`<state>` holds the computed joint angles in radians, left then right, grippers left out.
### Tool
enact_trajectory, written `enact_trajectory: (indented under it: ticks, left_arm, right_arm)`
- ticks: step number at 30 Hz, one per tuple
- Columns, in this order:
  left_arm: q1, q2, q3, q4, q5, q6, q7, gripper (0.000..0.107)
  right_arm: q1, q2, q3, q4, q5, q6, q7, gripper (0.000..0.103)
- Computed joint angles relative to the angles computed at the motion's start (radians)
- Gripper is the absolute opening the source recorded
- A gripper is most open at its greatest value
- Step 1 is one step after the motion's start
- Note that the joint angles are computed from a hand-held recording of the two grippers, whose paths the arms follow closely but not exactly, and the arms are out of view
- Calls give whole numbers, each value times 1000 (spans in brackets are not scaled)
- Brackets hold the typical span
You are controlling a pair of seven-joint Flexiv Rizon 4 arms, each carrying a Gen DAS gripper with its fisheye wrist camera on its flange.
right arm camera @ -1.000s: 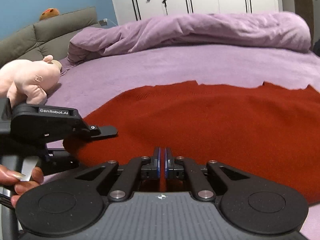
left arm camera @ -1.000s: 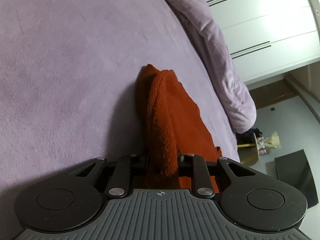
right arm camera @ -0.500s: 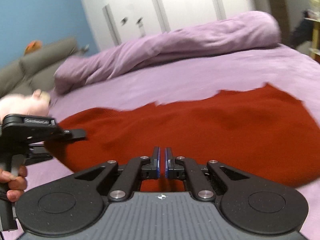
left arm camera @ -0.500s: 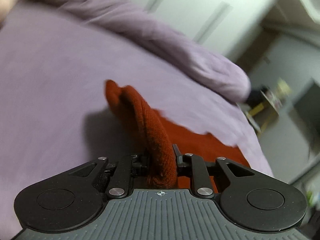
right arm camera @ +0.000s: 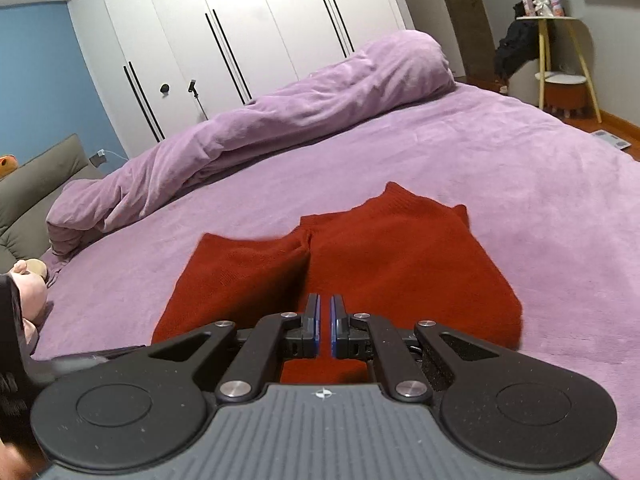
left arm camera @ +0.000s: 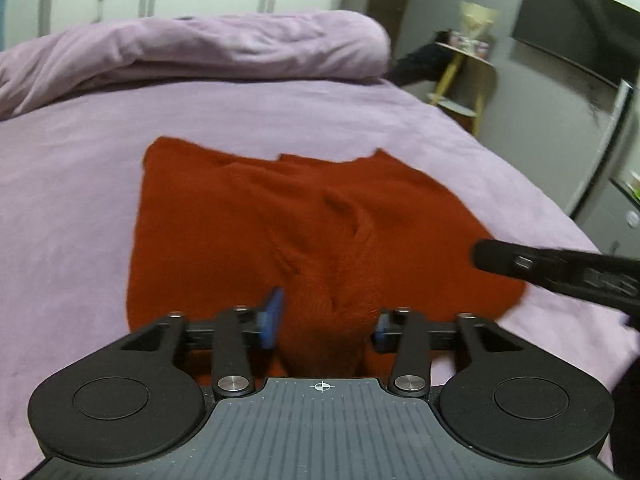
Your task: Fold small clothes
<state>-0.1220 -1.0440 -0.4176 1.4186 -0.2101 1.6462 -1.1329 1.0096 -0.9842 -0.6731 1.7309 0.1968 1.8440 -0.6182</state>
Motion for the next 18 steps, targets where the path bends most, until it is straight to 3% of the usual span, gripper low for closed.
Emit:
enact_trajectory:
  ticks: [3,6,9,11,13,14,16,18]
  left_arm:
    - [164,35,-186,150,56,51,49,55]
    - [249,51,-258,235,65,129,-18,56]
    - [237,84,-189,270,37,203,-133,57]
    - [169,119,-74,259,-27,164,-204,55]
    - [140,122,-23,241,-42,132,-247,55]
    - [134,118,-11,235,-37,127,-263,55]
    - [120,111,9,222,-18,120,-283,56]
    - [100,96,33,196,-5,104,-290,57]
  right_arm:
    - [-32,26,38,2,-25,0,-21,5]
    - [-80,41,98,-24,-42,21,-39,5]
    - [-187,57,237,-94,-98,29,-72,5]
    - [-284,59,372,-139,-159,43,-104,11]
    - [-354,46,474,-178,-214,20,-128,16]
    - [-360,37,480,-187,-251,-11,-127,14]
    - [-303,26,397,-192,-333,-196,-137,12]
    - [-245,9,316,-172,-327,-185,-122,5]
